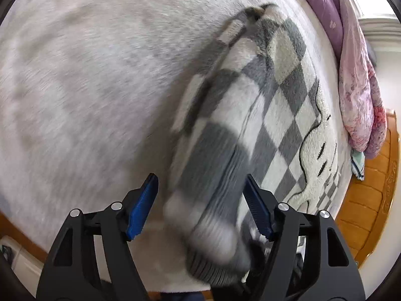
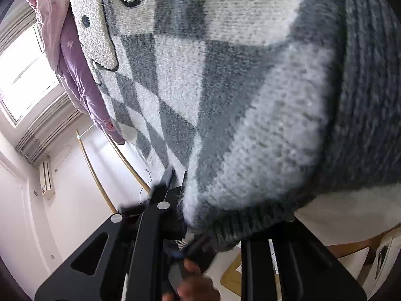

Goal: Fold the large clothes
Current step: 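Grasp the folded cardigan edge with both tools and roll it over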

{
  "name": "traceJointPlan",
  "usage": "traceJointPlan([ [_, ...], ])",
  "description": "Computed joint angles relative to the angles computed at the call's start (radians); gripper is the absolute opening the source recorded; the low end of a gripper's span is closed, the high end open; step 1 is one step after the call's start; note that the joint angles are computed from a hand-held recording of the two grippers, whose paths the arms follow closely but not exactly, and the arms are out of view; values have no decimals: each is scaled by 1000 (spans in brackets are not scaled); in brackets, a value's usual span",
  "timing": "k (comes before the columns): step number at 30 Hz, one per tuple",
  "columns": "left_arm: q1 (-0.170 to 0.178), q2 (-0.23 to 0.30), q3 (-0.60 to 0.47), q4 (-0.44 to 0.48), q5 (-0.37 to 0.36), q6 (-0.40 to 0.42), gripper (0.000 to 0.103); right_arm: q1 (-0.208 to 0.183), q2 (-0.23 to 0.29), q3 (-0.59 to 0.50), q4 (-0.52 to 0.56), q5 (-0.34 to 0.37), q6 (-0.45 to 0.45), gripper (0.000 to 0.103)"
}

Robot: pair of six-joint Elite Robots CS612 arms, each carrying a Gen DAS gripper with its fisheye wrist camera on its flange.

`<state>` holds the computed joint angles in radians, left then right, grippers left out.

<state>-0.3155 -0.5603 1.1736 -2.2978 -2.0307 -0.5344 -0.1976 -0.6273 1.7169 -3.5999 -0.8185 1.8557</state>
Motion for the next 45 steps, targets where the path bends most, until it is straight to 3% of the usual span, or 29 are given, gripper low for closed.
traceJointPlan([
  [2, -8, 13, -30, -2, 18, 14, 61, -9, -7, 24, -23, 12, 14, 17],
  [4, -20, 6, -44, 15, 65, 62, 31, -19, -16, 52, -52, 26, 23, 17],
  [7, -47, -30, -28, -25, 121, 142, 28, -27, -30, 63, -96, 31, 55, 16],
  [13, -114, -93, -1, -133, 134, 179, 27, -87, -57, 99, -243, 36, 155, 17],
  [21, -258, -110, -41, -135, 133, 275, 27, -257, -121, 249, -412, 58, 217, 17],
  [25, -327, -105, -56, -115, 132, 349, 27, -329, -128, 316, -514, 40, 261, 18],
  [31, -419, -70, -85, -3, 165, 467, 27, -414, -112, 428, -561, 24, 274, 20],
  [35, -445, -20, -133, 98, 159, 503, 27, -429, -75, 450, -566, 26, 295, 21],
  [38, -464, 9, -164, 175, 205, 574, 29, -436, -52, 455, -558, 50, 343, 22],
  [41, -460, 11, -163, 142, 176, 523, 48, -452, -27, 450, -608, 99, 392, 23],
  [42, -456, 5, -154, 129, 152, 513, 61, -455, -25, 453, -620, 116, 416, 24],
  [43, -451, -2, -143, 98, 117, 493, 68, -458, -27, 453, -625, 123, 433, 25],
  [45, -437, -27, -112, 30, 54, 455, 68, -468, -35, 468, -623, 143, 441, 27],
])
